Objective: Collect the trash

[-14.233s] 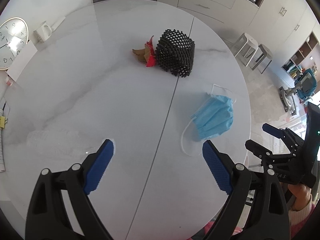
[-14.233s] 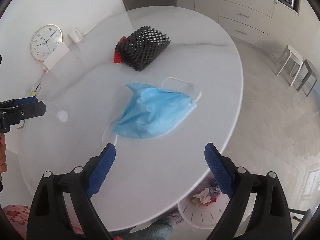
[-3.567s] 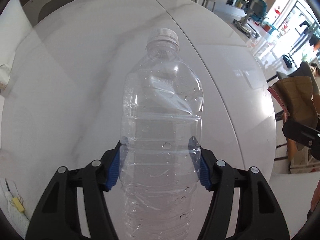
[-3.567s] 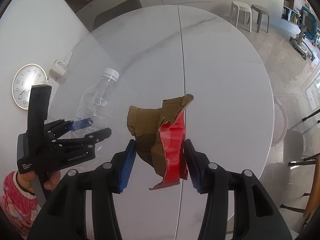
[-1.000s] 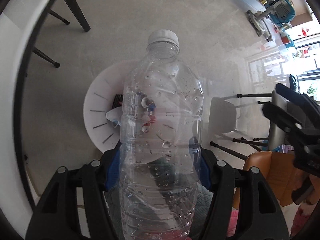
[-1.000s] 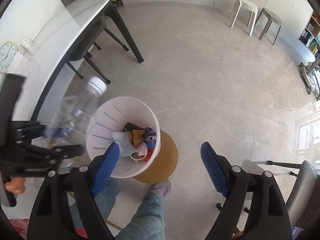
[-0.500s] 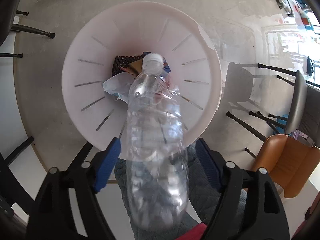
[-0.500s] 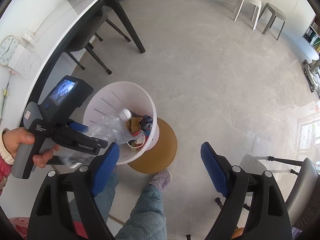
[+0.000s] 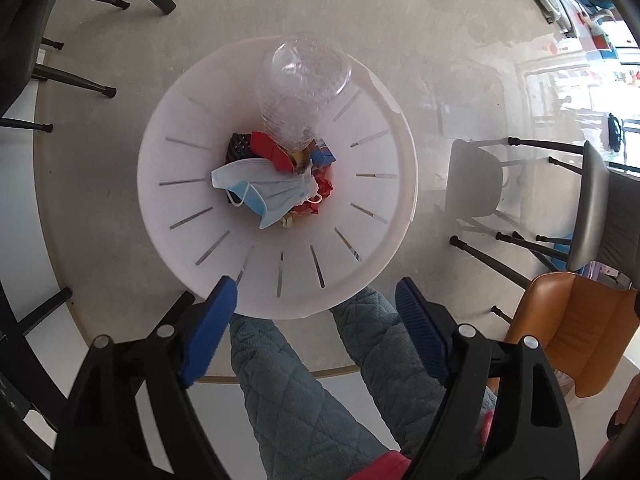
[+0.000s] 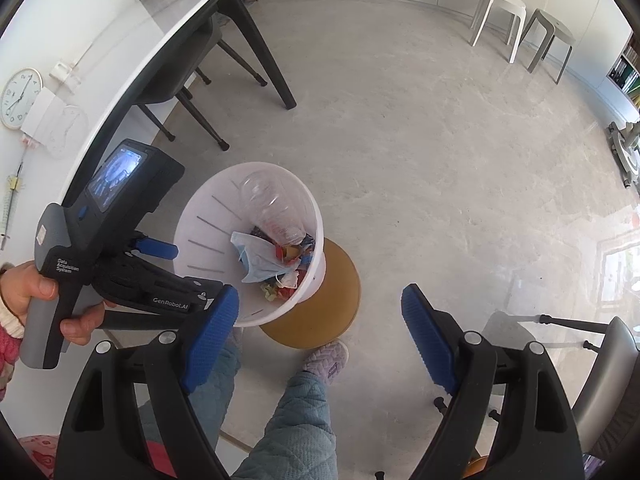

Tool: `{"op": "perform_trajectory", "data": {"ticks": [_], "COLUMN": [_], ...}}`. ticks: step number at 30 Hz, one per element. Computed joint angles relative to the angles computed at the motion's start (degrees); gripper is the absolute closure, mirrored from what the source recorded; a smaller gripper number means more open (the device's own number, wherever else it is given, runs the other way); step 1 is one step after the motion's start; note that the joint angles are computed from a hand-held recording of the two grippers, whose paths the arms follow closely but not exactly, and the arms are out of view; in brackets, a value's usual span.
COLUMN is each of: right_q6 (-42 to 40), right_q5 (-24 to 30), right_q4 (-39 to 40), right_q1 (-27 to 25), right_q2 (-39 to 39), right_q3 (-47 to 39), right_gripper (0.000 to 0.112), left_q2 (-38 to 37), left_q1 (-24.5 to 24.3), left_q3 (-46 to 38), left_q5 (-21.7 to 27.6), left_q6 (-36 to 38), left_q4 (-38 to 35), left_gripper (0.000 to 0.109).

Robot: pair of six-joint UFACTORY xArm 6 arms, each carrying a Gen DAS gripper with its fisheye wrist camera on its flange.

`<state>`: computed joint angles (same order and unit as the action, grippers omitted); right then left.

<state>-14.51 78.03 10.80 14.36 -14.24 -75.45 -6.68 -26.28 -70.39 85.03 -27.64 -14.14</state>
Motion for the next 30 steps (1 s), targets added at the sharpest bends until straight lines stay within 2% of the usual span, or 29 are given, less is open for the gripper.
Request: {"op": "perform_trajectory", "data": {"ticks": [8, 14, 16, 19, 22, 26, 30], "right_q6": [-0.3, -0.4, -0.9, -1.1, -1.6, 0.2, 3.9], "right_q5": [-0.2, 0.9, 1.3, 1.0, 1.7, 3.2, 4.1], "right_q4": [0.3, 1.6, 2.1, 1.4, 1.9, 1.8, 1.6], "right_q1": [0.3, 1.2, 2.2, 4.6, 6.8, 10.2, 14.1], "right_q2": [-0.5, -0.2, 0.0, 0.0, 1.1, 4.8, 10.8], "right_q3": [-1.6, -6.6, -9.2, -12.2, -16.3, -24.6, -36.3], "right_gripper": [0.029, 0.029, 0.029, 0.017, 0.016, 0.013, 0.012], "left_q2": [-4.4, -9.4, -11.2, -13.2, -14.3, -15.0, -16.1], "left_q1": [-1.0, -3.9, -4.2, -5.3, -6.5, -6.7, -4.5], "left_q3": [-2.9, -7.5, -9.8, -14.2, -18.7, -24.4, -29.8], "left_q5": [1.0, 3.5, 5.2, 8.7, 12.2, 16.9, 21.0], "left_q6": [-2.3, -9.6, -11.8, -15.5, -18.3, -20.6, -20.2], "left_q4": [4.1, 10.4, 12.8, 17.5, 22.0, 26.0, 29.5], "left_gripper": [0.031, 0.031, 0.029, 0.025, 0.020, 0.020, 0.019]}}
